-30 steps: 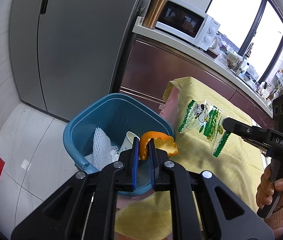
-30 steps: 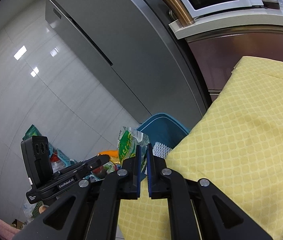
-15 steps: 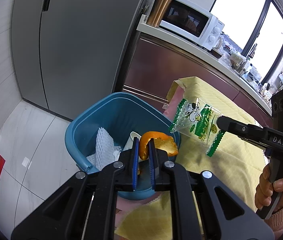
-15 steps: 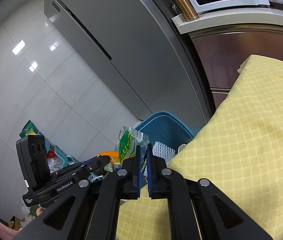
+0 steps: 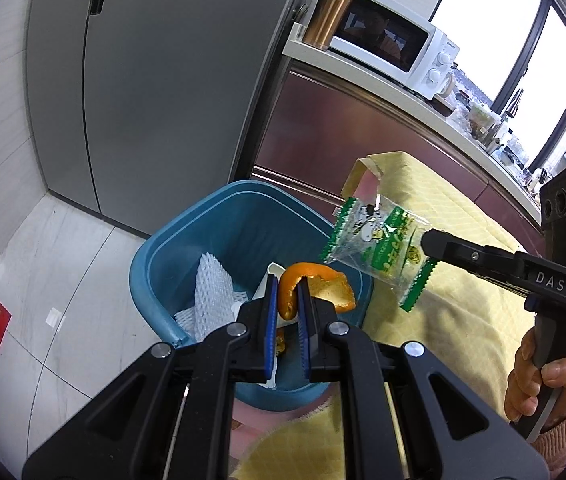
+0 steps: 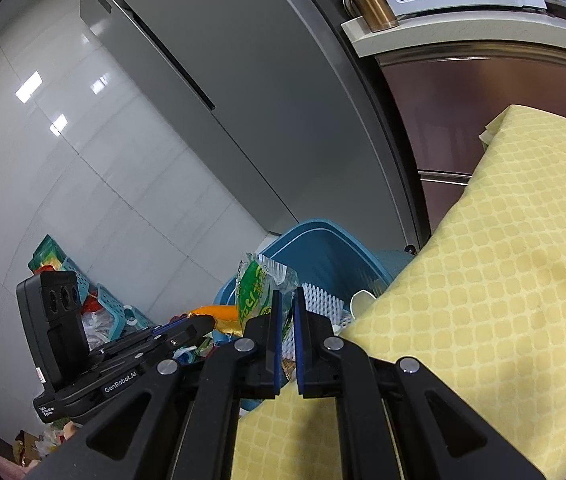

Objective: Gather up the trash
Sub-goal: 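Open both grippers to drop the green wrapper and peel into the bin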

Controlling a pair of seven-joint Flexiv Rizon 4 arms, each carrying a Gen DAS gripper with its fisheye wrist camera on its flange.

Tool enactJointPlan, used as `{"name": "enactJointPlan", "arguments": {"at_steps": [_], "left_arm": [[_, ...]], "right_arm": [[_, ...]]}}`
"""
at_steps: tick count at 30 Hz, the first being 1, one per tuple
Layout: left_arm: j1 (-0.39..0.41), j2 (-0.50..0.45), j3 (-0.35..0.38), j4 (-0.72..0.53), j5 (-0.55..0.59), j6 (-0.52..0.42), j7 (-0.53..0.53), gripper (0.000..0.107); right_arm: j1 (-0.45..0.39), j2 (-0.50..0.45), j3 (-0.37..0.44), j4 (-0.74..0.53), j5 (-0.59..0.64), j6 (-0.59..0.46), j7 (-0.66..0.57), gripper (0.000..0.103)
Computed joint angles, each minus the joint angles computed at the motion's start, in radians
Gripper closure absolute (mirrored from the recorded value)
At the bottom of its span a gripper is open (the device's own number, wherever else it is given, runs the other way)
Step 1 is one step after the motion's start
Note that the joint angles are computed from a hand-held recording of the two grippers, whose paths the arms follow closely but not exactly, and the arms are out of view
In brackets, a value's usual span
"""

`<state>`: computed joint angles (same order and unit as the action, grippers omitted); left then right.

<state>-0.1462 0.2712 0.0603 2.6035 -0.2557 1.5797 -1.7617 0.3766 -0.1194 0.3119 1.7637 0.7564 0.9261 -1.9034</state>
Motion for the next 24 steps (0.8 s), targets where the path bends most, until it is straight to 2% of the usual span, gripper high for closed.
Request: {"name": "enactJointPlan", "arguments": {"at_steps": [14, 24], "left_arm": [[0.038, -0.044, -0.021, -0.019, 0.038, -0.004, -0.03, 0.097], [0.054, -0.07, -0.027, -0.029, 0.055, -0.01, -0.043, 0.096]], "right_arm": [[0.011, -0.039, 0.012, -0.017, -0.044, 0.003, 0.026, 0.098], [0.032, -0.061, 0.025, -0.014, -0.12, 0.029, 0.059, 0.096]]}}
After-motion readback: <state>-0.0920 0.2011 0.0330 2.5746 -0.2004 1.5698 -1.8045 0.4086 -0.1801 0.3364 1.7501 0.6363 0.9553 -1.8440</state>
